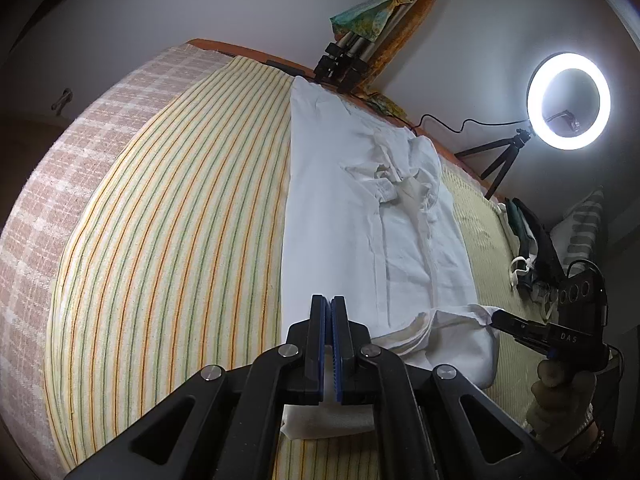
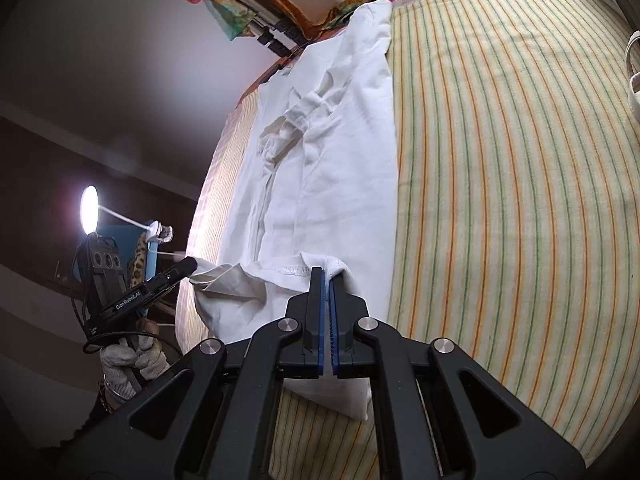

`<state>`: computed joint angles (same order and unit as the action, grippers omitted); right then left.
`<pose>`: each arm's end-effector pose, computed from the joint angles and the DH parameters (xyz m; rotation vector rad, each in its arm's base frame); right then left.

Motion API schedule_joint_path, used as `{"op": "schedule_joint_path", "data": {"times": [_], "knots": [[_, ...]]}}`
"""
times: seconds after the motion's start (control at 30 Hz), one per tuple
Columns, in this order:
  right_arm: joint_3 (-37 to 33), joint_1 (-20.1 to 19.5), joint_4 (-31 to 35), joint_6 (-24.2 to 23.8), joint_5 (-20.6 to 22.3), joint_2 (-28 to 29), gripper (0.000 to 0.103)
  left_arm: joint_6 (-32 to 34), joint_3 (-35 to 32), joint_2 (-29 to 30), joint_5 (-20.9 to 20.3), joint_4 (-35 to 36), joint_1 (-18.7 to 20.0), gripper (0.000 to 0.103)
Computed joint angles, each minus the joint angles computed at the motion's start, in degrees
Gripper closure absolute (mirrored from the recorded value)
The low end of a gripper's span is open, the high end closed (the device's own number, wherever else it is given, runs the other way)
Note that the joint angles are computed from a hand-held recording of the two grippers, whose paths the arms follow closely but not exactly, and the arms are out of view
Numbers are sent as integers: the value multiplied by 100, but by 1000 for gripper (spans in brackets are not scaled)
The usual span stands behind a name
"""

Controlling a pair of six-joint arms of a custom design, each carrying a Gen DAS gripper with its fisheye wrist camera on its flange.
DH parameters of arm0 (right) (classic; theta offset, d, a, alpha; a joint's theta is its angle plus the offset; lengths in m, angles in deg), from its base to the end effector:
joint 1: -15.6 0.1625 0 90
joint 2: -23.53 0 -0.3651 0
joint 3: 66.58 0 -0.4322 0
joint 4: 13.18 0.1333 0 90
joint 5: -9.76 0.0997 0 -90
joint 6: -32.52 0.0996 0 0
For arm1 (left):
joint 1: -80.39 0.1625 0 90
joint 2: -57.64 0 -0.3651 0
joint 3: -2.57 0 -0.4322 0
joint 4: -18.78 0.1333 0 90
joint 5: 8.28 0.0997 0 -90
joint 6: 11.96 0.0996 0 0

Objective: Fold small clothes

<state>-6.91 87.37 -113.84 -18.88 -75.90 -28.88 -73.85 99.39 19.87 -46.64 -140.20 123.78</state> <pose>-0.1030 -0.7629 0.3040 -0.8911 2.9796 -0.1431 -0.3051 -0.5794 -0.0282 -0.4400 2.4836 -1.1175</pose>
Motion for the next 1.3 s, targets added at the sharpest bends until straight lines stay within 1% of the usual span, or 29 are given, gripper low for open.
{"op": "schedule_joint_path", "data": {"times": [0.13,0.33,0.57,0.73,0.83,0.87,0.9,0.93,0.97,1.0,1.03,1.07,1.13,1.17,1.23,1.3], "knots": [[-142,-2,36,73,80,90,100,23,-16,9,40,-45,36,103],[-45,34,-138,24,98,47,100,66,-164,90,150,78,60,103],[-142,48,-194,87,207,91,100,110,-250,131,221,61,127,103],[-130,77,-312,76,92,142,100,128,-339,180,252,204,168,103],[-176,77,-329,117,40,195,100,138,-383,189,365,342,156,102],[-202,74,-319,149,42,212,100,73,-396,174,434,476,147,92],[-214,74,-337,181,38,217,100,-72,-398,138,526,665,132,73],[-214,81,-374,222,17,211,99,-244,-370,83,634,817,106,67],[-162,98,-508,256,-51,171,89,-394,-309,24,764,891,65,64],[-77,111,-671,232,-86,105,81,-358,-217,-35,827,778,20,64],[11,113,-806,162,-67,29,69,-313,-172,-70,863,759,-23,64],[128,107,-912,51,-11,-81,68,-235,-132,-96,903,782,-74,64],[197,95,-770,-147,-32,-214,68,-236,-85,-130,913,1058,-161,64],[268,84,-743,-234,-74,-288,68,-248,-46,-132,845,1099,-183,64],[448,46,-719,-405,-197,-427,68,-302,46,-132,534,1088,-176,64],[544,4,-603,-493,-408,-469,68,-390,140,-116,160,937,-121,64]]}}
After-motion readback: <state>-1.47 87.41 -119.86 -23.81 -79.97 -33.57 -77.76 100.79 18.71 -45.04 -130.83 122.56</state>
